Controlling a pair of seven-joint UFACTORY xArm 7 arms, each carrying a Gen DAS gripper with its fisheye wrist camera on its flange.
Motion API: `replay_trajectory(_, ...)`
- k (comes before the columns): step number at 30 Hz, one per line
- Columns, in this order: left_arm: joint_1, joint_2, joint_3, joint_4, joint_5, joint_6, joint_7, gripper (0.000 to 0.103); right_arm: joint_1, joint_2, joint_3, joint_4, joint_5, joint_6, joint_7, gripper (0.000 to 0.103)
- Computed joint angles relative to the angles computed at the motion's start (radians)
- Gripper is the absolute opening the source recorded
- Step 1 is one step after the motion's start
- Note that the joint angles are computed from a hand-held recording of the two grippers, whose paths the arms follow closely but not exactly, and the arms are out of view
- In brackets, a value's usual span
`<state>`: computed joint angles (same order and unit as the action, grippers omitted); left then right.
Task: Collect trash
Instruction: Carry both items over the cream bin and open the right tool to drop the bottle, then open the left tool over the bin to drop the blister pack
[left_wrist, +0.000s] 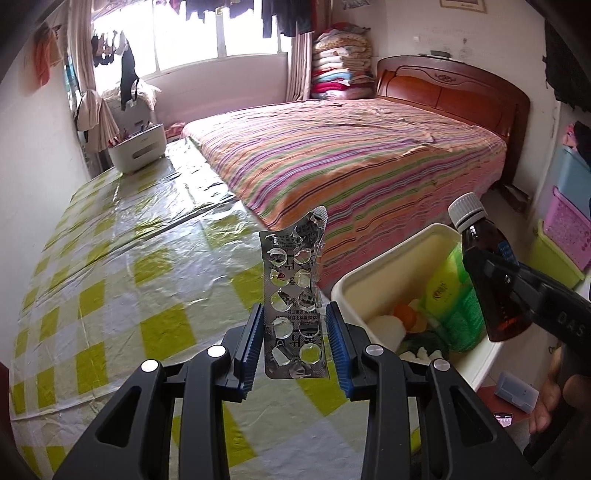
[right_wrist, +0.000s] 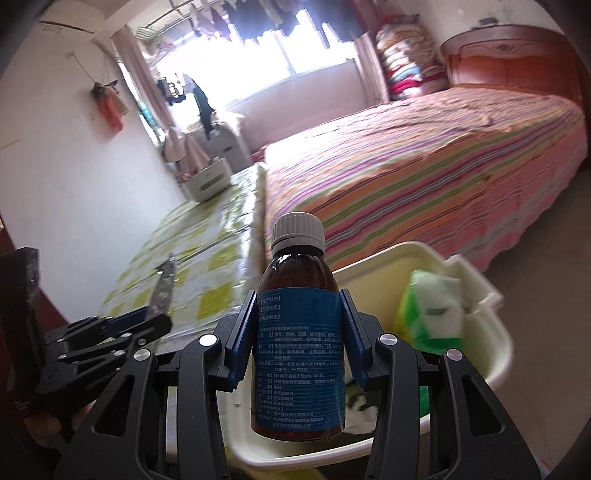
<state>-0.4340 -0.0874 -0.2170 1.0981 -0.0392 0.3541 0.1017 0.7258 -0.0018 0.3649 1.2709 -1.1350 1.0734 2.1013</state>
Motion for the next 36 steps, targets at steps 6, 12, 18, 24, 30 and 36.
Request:
replay_trajectory(6,-0.011,0.009,-0.004,0.011,-0.02,0.002,0.01,0.033,0.022,0.044,-0.009,0.047,0.014,0.081,-0.01,0.043)
replay_trajectory(12,-0.018,0.014,-0.008,0.017,-0.022,0.006,0.014,0.033,0.058,0.069,-0.026,0.071,0.018,0.149,0.026,0.068)
replay_trajectory(18,-0.022,0.015,-0.008,0.018,-0.029,0.008,0.018,0.033,0.077,0.072,-0.022,0.082,0.019,0.201,0.057,0.068)
replay_trajectory(24,-0.027,0.019,-0.011,0.024,-0.041,0.009,0.018,0.033,0.095,0.055,-0.014,0.075,0.004,0.258,0.108,0.069)
replay_trajectory(30,-0.035,0.035,-0.012,0.049,-0.075,0.014,0.031,0.033,0.094,0.013,0.014,0.037,-0.014,0.32,0.184,0.069)
replay_trajectory(36,-0.05,0.063,-0.023,0.088,-0.113,0.035,0.053,0.034,0.079,0.0,0.028,0.013,-0.016,0.314,0.239,0.069)
